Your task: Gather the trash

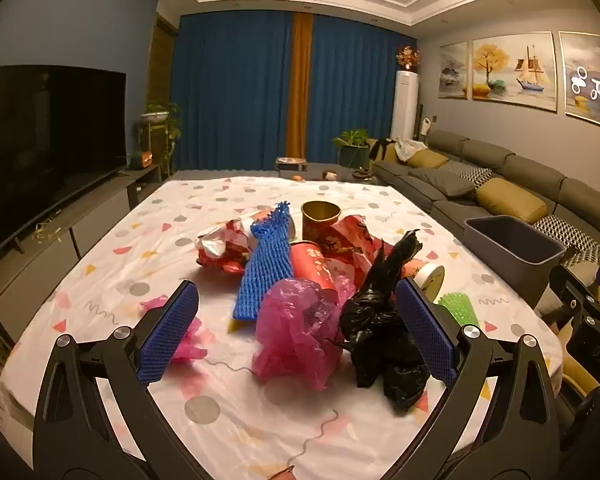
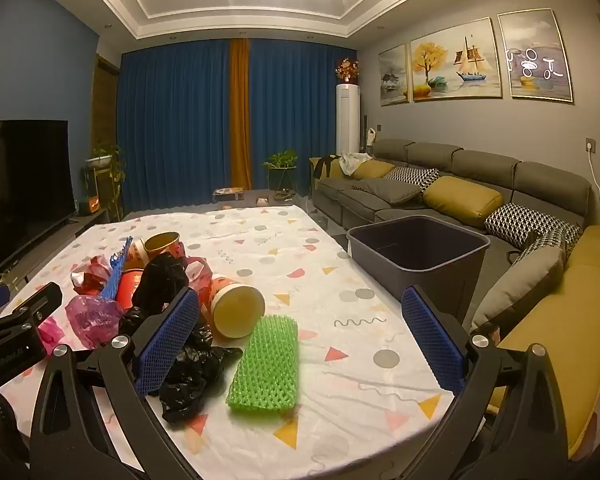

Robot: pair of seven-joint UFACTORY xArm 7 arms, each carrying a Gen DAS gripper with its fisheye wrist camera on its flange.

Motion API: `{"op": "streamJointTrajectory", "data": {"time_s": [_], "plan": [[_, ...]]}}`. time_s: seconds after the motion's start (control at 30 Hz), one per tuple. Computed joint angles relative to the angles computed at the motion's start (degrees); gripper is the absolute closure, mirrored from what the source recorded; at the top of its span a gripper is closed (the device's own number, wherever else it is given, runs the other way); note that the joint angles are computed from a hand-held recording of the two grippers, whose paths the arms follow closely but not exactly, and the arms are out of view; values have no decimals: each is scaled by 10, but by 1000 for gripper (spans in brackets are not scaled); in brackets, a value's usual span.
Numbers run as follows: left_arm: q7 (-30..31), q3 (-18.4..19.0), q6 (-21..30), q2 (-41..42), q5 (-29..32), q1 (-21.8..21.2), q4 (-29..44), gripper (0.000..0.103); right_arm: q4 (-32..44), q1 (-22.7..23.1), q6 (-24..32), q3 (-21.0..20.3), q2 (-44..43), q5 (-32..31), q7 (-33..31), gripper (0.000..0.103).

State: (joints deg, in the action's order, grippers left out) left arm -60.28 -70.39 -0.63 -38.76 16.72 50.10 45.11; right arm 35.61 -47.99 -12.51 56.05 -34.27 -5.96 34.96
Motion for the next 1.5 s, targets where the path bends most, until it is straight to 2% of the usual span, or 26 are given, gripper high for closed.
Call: {"op": "streamJointTrajectory", "data": {"time_s": [0.33,0.37,0.47,0.67,0.7,1.13,1.5], "plan": [[4,-4,-6,4,-1,4,2,6,0,3,1,-4,2,3,-3,5],[1,-1,-6,-1,-4,2,-1,6,-5,14,1,-18,3,0,-7,5],[1,-2,-6,-3,-4,2,-1,6,-4,17,3,-21,4,2,-10,5],[3,0,-4,0,-4,-1,1,6,-1,15,3,-18,3,4,-9,5],[4,0,-3,0,-4,-1,2,6,-6,-4,-9,3,1,5,0,5],[0,-9,-8,-4,-6,6,0,6,-5,16,-1,-18,2,10,-12,5],[1,-15,-4,-3,-9,12,7,6,-5,10,-5,-13,2,12,-11,5]]}}
